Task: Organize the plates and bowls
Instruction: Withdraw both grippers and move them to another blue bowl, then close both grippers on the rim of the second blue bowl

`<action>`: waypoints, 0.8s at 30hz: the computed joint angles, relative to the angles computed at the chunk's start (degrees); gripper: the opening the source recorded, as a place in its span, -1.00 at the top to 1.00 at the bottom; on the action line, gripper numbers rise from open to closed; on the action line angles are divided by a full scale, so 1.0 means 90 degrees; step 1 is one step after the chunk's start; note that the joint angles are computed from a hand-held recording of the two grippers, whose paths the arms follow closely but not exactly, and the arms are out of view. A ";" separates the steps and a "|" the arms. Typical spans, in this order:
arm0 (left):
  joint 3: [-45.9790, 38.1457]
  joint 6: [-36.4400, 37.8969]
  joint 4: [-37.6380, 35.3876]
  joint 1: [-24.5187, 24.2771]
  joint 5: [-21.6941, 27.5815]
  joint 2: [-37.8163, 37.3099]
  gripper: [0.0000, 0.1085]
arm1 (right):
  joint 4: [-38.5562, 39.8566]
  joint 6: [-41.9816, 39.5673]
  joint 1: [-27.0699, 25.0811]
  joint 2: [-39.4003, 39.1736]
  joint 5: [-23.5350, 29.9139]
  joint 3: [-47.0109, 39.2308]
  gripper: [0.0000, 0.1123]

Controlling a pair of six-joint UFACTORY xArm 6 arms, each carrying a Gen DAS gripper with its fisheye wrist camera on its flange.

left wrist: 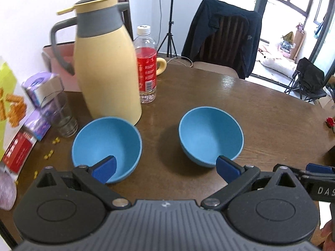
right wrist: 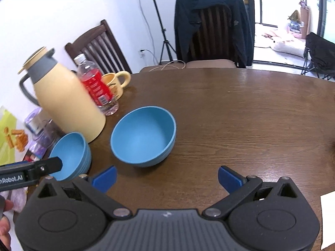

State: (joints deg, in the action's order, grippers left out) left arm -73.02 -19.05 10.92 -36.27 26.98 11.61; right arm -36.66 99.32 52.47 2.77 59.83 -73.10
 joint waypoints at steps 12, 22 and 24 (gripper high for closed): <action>-0.2040 0.0813 -0.0366 -0.0015 0.0601 0.1634 -0.90 | 0.0273 -0.0123 -0.0455 0.0444 0.0086 -0.0307 -0.83; -0.4182 0.0904 -0.0295 -0.0014 0.1606 0.3206 -0.90 | 0.0600 -0.0583 -0.1075 0.0891 -0.0234 -0.0511 -0.83; -0.4681 0.0865 -0.0283 -0.0008 0.1882 0.3566 -0.90 | 0.0688 -0.0688 -0.1187 0.1015 -0.0294 -0.0572 -0.83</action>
